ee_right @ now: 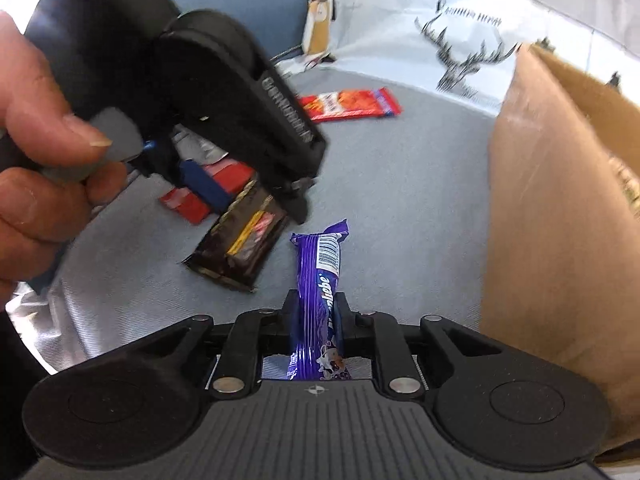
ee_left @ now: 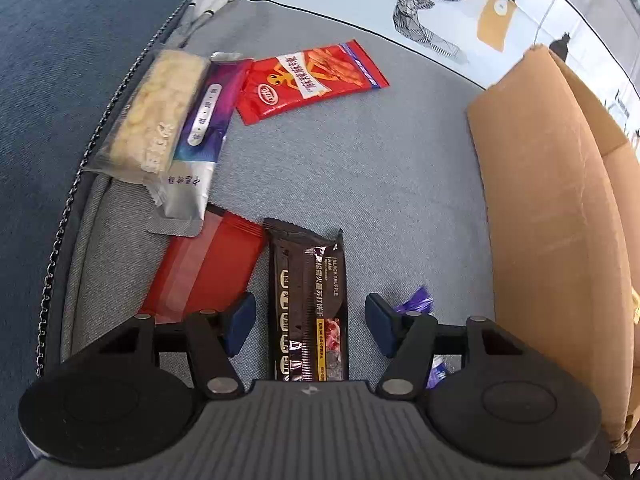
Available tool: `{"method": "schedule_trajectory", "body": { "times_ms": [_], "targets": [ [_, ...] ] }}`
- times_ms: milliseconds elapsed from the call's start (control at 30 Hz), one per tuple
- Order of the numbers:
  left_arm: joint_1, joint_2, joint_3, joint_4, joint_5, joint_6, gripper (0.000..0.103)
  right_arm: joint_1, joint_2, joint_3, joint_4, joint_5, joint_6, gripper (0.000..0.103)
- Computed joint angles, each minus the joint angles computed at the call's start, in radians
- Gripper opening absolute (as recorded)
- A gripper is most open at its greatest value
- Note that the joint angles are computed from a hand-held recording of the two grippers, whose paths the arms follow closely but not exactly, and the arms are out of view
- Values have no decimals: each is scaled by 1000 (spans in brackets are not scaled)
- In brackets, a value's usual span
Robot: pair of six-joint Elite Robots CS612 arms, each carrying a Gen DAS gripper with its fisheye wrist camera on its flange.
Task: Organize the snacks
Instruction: 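Lift the purple bar with the right tool while the left tool lifts the chocolate bar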
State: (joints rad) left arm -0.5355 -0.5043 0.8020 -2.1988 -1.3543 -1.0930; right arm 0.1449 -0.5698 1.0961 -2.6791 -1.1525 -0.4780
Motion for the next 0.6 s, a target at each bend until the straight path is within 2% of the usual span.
{"method": "schedule_trajectory", "body": {
  "times_ms": [133,600],
  "targets": [
    [3,-3,7,-7,-10,-9,66,1,4,-16,52,-27,13,18],
    [-1,16,-33,45,2,35,66,-5,14,-36,80,0,47,19]
  ]
}}
